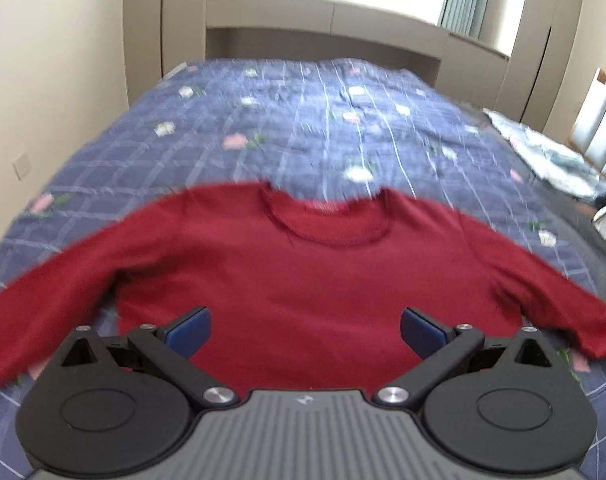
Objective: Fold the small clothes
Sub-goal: 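Grasp a red sweater sleeve cuff with the right gripper and lift it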
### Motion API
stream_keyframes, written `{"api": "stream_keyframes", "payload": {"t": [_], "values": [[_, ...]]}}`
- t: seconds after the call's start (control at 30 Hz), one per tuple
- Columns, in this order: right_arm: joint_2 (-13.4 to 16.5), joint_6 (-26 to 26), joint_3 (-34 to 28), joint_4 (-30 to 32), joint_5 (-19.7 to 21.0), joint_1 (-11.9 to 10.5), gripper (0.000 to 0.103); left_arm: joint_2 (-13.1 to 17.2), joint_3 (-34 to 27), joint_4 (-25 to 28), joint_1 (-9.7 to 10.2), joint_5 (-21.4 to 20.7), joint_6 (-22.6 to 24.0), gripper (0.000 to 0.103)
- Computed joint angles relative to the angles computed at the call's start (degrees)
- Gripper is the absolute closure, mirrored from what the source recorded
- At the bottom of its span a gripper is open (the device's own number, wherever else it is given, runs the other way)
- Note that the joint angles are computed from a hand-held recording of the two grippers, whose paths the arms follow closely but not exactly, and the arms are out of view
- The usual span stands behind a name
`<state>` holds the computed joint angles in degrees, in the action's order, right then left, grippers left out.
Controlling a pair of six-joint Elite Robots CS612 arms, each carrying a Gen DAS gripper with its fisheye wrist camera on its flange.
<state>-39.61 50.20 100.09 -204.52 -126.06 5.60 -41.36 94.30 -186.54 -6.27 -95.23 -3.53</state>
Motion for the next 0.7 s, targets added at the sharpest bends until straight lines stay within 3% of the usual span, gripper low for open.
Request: {"api": "stream_keyframes", "payload": {"t": [0.07, 0.17, 0.37, 0.6, 0.7], "values": [[0.97, -7.34, -4.43, -2.37, 2.57, 0.9, 0.097, -0.48, 0.07, -1.41, 0.8, -0.15, 0.21, 0.0], [3.0, -16.49, -11.77, -3.75, 9.65, 2.44, 0.097, -0.97, 0.04, -3.11, 2.09, 0.18, -0.96, 0.0], [8.77, -28.34, -26.0, -0.81, 23.54, 6.14, 0.097, -1.65, 0.69, -6.14, 4.63, 1.2, -5.74, 0.0], [15.8, -36.84, -38.0, 12.11, 35.81, 10.53, 0.098, -1.41, 1.08, -8.76, 7.34, 3.91, -10.37, 0.0], [18.52, -41.37, -41.61, 19.68, 38.3, 12.18, 0.098, -0.9, 0.75, -8.31, 8.13, 4.9, -11.63, 0.0]]}}
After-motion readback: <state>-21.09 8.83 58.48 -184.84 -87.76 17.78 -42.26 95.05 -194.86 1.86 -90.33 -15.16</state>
